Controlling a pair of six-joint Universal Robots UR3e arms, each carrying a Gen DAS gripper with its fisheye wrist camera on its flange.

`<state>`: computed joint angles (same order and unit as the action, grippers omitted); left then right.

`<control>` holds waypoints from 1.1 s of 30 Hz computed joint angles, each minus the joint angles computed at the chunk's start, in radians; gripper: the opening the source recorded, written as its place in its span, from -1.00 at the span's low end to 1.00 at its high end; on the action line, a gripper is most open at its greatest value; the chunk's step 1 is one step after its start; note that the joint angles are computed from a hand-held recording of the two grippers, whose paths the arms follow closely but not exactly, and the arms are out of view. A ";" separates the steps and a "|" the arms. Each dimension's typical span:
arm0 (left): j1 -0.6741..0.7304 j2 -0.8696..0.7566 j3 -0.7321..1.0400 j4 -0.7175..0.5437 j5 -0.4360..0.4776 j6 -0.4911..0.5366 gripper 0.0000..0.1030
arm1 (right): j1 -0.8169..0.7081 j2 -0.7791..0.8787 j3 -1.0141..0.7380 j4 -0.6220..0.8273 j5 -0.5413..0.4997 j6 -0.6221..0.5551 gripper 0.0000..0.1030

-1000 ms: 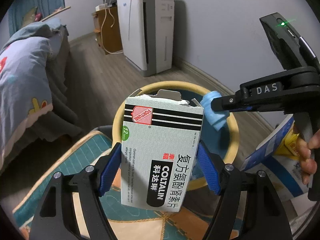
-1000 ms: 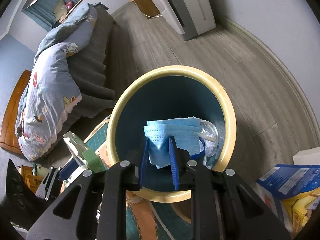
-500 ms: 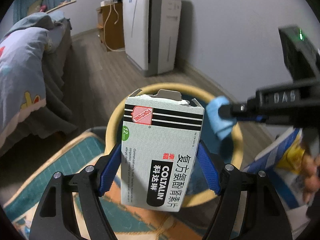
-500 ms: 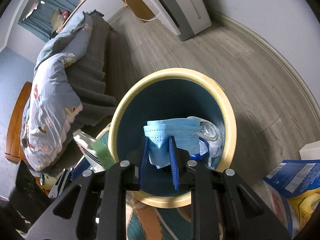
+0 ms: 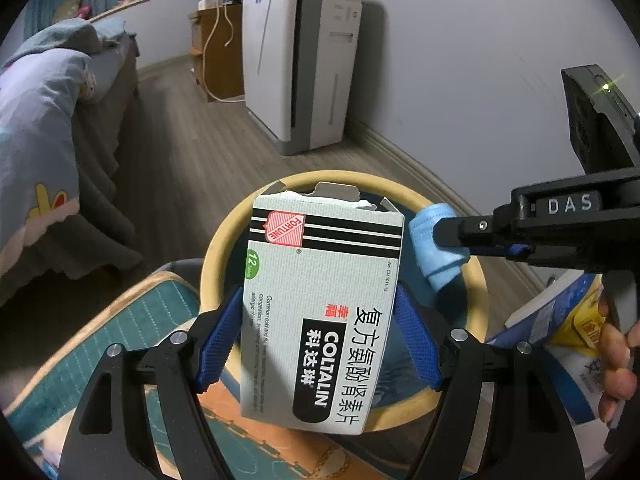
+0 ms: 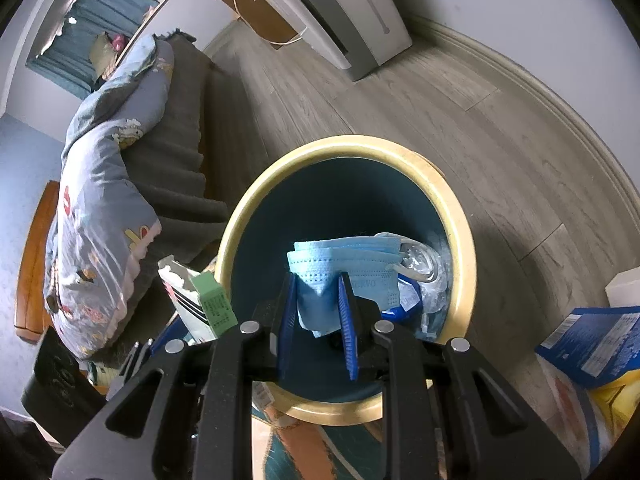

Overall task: Collect trash
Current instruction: 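Open both tools over the wastebasket to drop the box and mask, then move both open tools back over the remaining trash on the cushion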

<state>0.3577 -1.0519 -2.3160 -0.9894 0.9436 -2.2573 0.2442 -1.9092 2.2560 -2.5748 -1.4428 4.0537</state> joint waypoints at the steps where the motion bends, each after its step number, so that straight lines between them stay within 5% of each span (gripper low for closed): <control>1: -0.005 -0.004 0.000 0.010 0.005 -0.006 0.46 | 0.002 0.005 0.000 -0.012 0.000 0.006 -0.60; 8: 0.016 0.027 -0.012 0.013 0.008 -0.008 0.71 | 0.004 -0.002 0.005 -0.031 -0.017 0.014 -0.54; 11: 0.021 0.022 -0.011 0.018 0.013 -0.011 0.76 | 0.001 -0.013 0.009 -0.025 -0.028 0.023 -0.21; 22: 0.095 0.112 -0.007 -0.089 0.002 0.070 0.78 | 0.039 0.019 -0.049 0.005 -0.056 0.030 0.23; 28: 0.263 0.265 0.040 -0.361 -0.035 0.253 0.78 | 0.088 0.038 -0.123 0.070 -0.102 0.019 0.38; 33: 0.596 0.435 0.215 -0.926 -0.113 0.644 0.78 | 0.127 0.039 -0.159 0.107 -0.136 0.041 0.40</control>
